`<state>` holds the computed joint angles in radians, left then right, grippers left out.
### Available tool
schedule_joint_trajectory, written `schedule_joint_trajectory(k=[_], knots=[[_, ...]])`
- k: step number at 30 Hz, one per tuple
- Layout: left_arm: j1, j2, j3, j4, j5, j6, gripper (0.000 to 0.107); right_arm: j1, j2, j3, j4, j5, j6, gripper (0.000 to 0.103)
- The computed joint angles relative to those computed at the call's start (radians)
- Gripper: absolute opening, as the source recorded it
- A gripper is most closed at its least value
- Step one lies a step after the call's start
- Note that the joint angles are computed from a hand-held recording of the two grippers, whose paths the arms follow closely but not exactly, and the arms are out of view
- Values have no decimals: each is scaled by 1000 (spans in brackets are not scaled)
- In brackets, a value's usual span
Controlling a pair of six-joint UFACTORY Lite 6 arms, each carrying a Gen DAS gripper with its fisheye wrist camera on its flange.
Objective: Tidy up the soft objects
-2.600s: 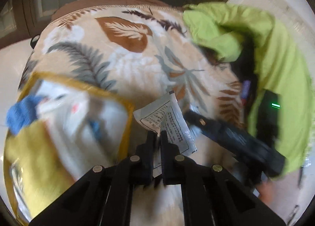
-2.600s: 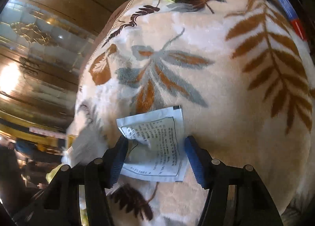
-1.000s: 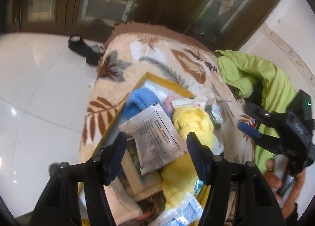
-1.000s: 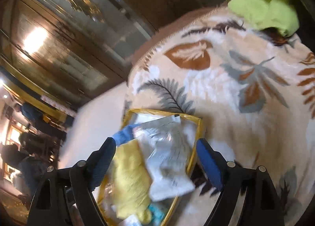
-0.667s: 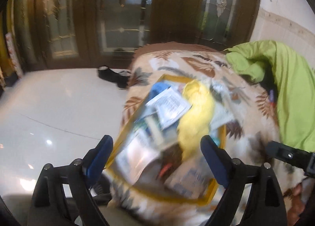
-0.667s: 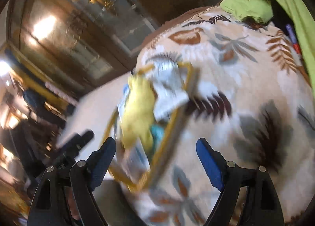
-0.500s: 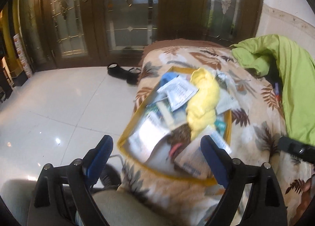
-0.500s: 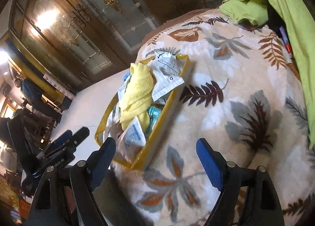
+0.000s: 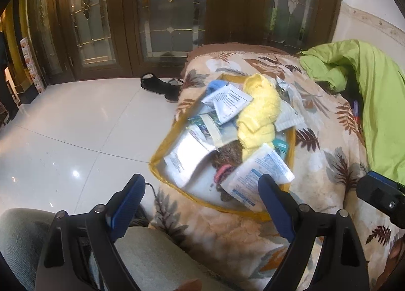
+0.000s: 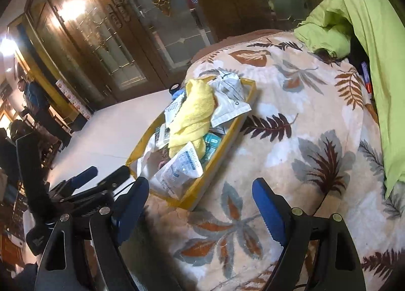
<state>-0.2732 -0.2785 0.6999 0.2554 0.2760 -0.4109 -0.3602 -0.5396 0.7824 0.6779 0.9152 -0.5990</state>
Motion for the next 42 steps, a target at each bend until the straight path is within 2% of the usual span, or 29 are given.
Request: schedule_joint_trajectory(k=[4, 10, 22, 32, 36, 42], knots=[[-31, -27, -31, 139, 1, -131, 90, 31, -11, -13, -25, -27, 43, 87], [-13, -26, -1, 32, 22, -50, 90, 109, -34, -14, -83, -72, 138, 87], [-2, -80, -7, 97, 48, -120, 90, 163, -35, 59, -124, -63, 215, 87], [0, -63, -7, 74, 39, -103, 90, 183, -11, 55, -125, -101, 229, 87], [-5, -20, -11, 152, 26, -164, 90, 201, 18, 45, -133, -146, 237, 87], [40, 37, 13, 20, 20, -33, 90, 268, 57, 30, -173, -223, 274, 87]])
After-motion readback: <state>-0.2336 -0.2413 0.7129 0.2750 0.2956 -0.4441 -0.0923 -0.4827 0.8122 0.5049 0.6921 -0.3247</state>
